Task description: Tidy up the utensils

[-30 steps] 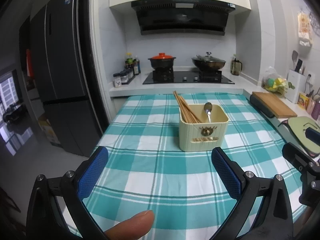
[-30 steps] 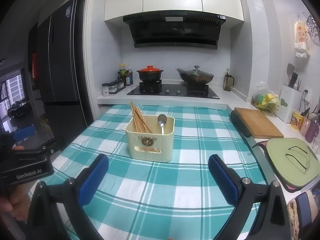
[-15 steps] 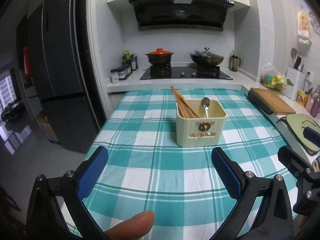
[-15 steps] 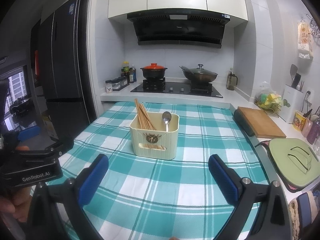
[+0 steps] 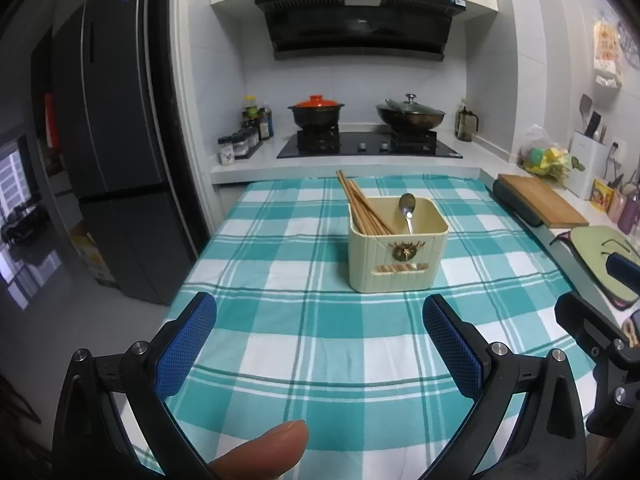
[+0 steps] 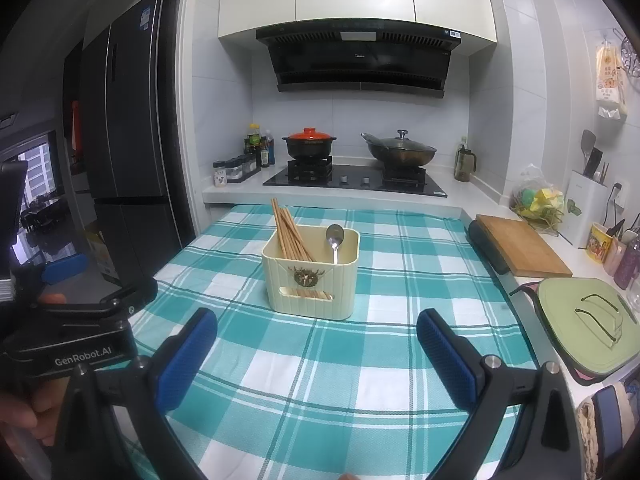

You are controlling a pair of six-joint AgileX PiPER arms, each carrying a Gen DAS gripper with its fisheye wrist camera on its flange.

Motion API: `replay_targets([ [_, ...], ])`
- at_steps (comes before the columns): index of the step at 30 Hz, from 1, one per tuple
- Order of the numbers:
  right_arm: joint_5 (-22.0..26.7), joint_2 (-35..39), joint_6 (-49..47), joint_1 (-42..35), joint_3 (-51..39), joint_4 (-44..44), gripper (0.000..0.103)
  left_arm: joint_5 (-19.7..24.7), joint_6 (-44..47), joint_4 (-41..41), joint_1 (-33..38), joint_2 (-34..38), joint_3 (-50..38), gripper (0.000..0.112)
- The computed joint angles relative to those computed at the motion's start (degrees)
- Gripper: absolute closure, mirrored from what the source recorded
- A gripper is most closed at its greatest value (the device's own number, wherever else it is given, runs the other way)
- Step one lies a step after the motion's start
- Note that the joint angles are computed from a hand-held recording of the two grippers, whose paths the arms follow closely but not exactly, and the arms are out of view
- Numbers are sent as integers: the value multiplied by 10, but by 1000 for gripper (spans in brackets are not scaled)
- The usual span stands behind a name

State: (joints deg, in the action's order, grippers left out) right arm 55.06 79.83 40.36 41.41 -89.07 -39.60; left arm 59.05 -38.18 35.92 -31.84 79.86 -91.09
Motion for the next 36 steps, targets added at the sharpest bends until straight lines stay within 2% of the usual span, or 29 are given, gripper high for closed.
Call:
replay_targets([
  [36,4,2,-9,2,-8,4,1,15,0,-2,-14,11,-24,10],
])
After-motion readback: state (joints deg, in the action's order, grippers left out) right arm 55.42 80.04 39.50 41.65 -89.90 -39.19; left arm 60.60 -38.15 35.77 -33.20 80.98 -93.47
